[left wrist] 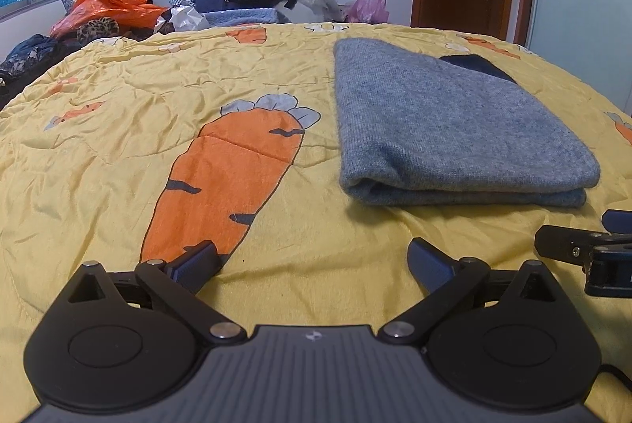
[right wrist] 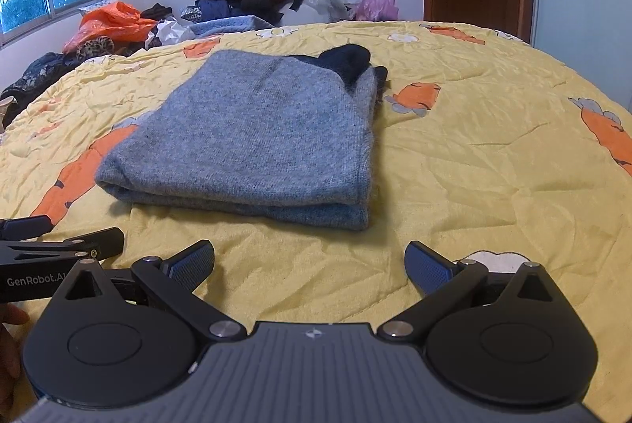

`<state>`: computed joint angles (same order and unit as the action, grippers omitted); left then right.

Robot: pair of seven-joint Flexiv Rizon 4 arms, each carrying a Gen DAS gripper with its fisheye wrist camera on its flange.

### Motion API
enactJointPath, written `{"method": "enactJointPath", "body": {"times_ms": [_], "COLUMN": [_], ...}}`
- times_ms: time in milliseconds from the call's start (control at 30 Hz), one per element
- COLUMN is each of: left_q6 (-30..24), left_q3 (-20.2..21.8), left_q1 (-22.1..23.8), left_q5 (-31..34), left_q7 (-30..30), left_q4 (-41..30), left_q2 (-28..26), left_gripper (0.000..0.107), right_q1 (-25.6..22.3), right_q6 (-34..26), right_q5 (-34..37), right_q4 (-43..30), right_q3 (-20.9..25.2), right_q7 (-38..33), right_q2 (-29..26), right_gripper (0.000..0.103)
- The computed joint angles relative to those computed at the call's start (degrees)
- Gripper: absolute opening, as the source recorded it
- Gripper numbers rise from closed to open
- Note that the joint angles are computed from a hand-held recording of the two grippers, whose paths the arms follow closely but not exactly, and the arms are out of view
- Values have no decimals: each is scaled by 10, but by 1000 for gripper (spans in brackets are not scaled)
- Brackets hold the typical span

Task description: Fold small clothes

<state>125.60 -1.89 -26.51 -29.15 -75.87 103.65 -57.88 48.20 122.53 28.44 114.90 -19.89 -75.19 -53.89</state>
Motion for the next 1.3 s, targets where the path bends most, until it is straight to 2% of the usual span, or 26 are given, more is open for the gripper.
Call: {"method": "enactJointPath", "body": {"times_ms": [200, 467, 633, 900, 1300], "left_q6": [0, 1, 6, 8, 9], "left_q3": [0, 0, 0, 3, -3], "left_q1": [0, 0, -1, -10, -1], "left_q5": [1, 2, -1, -19, -3], "left_q7": [-1, -3, -5, -1, 0], "left_q4": [0, 0, 2, 1, 1], "left_q2": [0, 0, -1, -1, -2], "left_gripper": [103, 103, 103, 103, 103], "right_q1": [41, 70, 53, 52, 48], "right_q6": [-37, -32, -9, -12, -11], "right_q5": [10, -1, -5, 7, 11], "right_q4": [-1, 4, 2, -4, -6], "right_q3": [-44, -79, -62, -59, -53], "right_q7": [4, 18, 15, 1, -5], "right_q2": [-8, -34, -35, -35, -33], "right_gripper": [103, 103, 103, 103, 103]}}
